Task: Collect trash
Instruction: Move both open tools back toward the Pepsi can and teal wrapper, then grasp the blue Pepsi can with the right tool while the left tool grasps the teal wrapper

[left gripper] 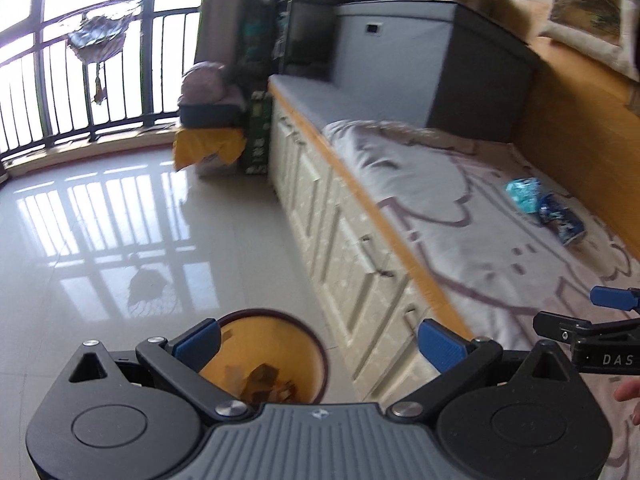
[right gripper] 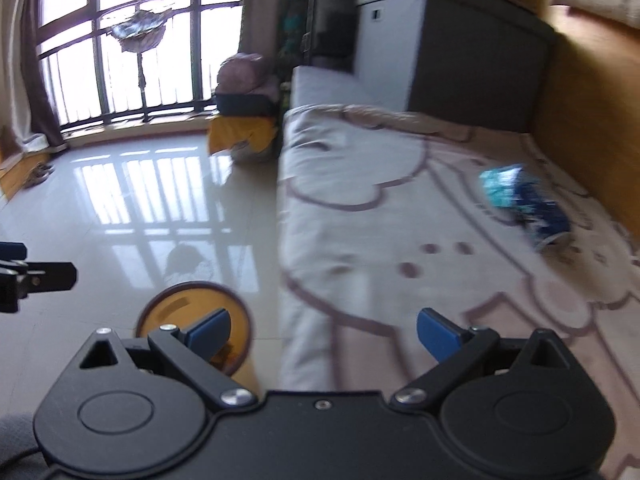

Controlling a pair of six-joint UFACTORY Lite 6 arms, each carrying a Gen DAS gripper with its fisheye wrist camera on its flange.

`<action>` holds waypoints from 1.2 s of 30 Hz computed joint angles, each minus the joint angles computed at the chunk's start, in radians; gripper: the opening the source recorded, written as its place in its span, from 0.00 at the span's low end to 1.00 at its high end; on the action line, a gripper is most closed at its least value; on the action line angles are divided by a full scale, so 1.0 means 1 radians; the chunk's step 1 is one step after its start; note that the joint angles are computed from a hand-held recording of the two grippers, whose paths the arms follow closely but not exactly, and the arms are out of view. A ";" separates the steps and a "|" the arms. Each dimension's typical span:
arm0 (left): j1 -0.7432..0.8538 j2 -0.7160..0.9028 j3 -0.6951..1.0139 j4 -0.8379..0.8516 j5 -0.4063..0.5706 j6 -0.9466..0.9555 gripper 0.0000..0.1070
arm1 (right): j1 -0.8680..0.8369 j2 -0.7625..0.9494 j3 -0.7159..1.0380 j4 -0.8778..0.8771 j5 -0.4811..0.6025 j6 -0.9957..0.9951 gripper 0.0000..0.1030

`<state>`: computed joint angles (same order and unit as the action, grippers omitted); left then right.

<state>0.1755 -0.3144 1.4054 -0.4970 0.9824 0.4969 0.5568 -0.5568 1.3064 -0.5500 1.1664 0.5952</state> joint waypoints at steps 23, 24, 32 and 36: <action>-0.748 0.363 0.312 0.401 -0.333 -0.513 0.96 | -1.152 -0.011 -0.179 0.726 -0.525 -1.038 0.98; -0.761 0.392 0.345 0.425 -0.331 -0.521 0.96 | -1.135 0.011 -0.175 0.690 -0.551 -1.004 0.97; -0.780 0.634 0.633 0.447 -0.293 -0.500 0.96 | -0.959 0.248 -0.101 0.098 -0.723 -0.475 0.93; -0.769 0.772 0.815 0.409 -0.242 -0.485 0.96 | -0.893 0.372 -0.065 -0.302 -0.757 -0.140 0.92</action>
